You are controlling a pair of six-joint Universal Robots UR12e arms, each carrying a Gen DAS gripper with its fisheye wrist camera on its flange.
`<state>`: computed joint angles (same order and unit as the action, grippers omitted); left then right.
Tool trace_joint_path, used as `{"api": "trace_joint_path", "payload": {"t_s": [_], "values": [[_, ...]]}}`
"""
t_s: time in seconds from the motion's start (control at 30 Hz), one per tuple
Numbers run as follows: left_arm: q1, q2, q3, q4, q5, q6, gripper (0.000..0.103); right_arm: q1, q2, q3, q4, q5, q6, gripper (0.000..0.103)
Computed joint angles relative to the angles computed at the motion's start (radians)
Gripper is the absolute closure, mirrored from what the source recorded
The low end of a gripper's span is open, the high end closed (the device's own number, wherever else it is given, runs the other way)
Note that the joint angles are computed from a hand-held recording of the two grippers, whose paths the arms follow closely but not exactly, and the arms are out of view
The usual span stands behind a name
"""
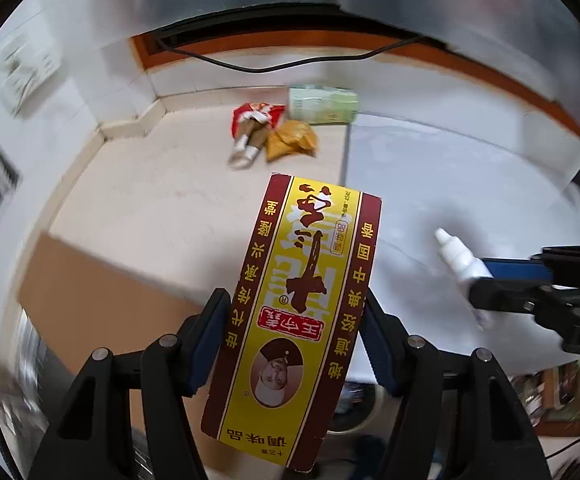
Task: Collect trash
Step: 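Carry the box and bottle down over the floor bin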
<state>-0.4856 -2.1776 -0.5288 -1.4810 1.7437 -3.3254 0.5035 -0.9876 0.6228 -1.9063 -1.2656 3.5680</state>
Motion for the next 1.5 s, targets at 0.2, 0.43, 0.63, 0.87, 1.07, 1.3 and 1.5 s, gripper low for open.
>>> {"api": "trace_joint_path", "payload": {"t_s": [0.2,0.43,0.63,0.87,1.07,1.3,1.5], "values": [[-0.063,0.177,-0.355,0.249,0.086,-0.113,0.041,0.034,-0.138,0.241,-0.103,-0.059,-0.037,0.078],[-0.091,0.308,-0.653,0.385,0.087,-0.293,0.041,0.096,-0.237,0.462,-0.251,-0.163,-0.131,0.078],[-0.114,0.349,-0.807,0.406,0.111,-0.349,0.041,0.132,-0.225,0.524,-0.187,-0.187,-0.186,0.078],[-0.087,0.342,-0.917,0.493,-0.005,-0.358,0.041,0.136,-0.157,0.526,-0.087,-0.233,-0.192,0.078],[-0.077,0.306,-0.972,0.549,-0.024,-0.295,0.041,0.121,-0.099,0.528,-0.057,-0.214,-0.145,0.078],[-0.072,0.247,-0.955,0.515,-0.024,-0.217,0.040,0.118,-0.048,0.526,-0.047,-0.219,-0.146,0.078],[-0.066,0.228,-0.955,0.493,-0.018,-0.186,0.038,0.114,-0.028,0.537,-0.031,-0.198,-0.115,0.078]]}}
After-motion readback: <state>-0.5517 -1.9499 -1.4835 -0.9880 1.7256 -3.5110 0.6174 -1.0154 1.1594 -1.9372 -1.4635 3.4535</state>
